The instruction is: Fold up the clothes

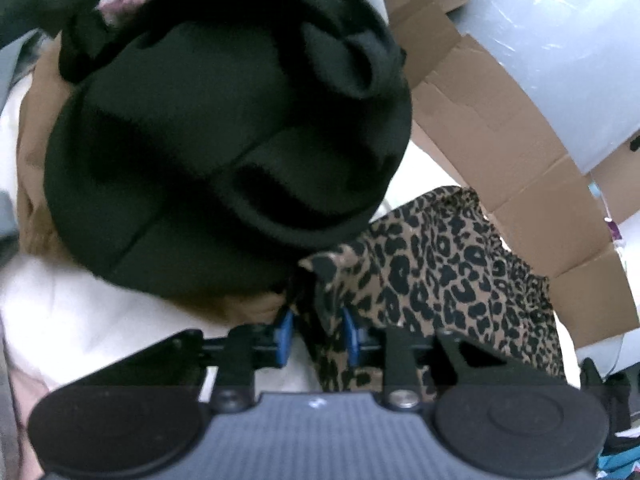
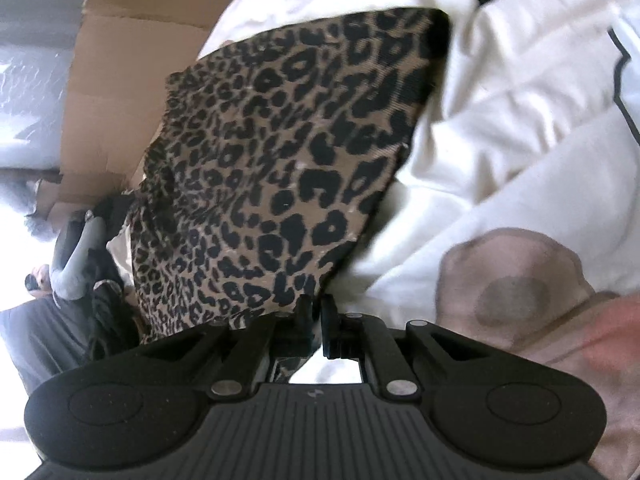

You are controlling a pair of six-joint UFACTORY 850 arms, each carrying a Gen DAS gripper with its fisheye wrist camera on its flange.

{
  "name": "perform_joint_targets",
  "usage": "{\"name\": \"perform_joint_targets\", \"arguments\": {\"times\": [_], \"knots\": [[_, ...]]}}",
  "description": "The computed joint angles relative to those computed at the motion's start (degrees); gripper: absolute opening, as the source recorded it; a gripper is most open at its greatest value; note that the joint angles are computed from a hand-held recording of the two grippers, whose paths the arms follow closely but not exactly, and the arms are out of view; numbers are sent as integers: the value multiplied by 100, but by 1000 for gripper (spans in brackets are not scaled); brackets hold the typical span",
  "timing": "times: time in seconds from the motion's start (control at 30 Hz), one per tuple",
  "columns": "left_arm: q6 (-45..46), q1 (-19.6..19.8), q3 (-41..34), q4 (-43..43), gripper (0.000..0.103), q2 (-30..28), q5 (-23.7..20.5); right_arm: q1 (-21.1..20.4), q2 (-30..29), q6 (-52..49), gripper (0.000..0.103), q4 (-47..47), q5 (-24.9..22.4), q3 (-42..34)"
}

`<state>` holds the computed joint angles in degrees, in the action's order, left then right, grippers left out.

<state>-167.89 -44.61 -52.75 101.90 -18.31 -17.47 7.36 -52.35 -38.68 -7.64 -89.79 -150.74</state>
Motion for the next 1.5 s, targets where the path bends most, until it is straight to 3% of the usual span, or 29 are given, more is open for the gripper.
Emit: {"name": "perform_joint_targets", "arguments": {"times": [0.23,0.5,0.8,0.97,1.3,1.43,1.5], "knots": [[2077,-61,-199,-1480,29,0,-249,40,219,-23,5,-11,62,284],[1972,30,-308,-1229,31,-118,-172,114,430,-123,6,82,64,576],[1517,114,-332,-1070,31,-177,-16,234,919,-326,6,-103,324,1522],[1295,121,-305,-883,31,-157,48,252,1145,-273,29,-79,693,1920],[1173,118,-299,-719,31,-149,125,368,1729,-38,36,-395,1860,2919],[1635,95,-387,-1103,31,-168,103,431,1824,-46,37,-346,2051,3113],[1735,85,-420,-1155,34,-186,63,452,1864,-31,43,-298,2095,3209]]}}
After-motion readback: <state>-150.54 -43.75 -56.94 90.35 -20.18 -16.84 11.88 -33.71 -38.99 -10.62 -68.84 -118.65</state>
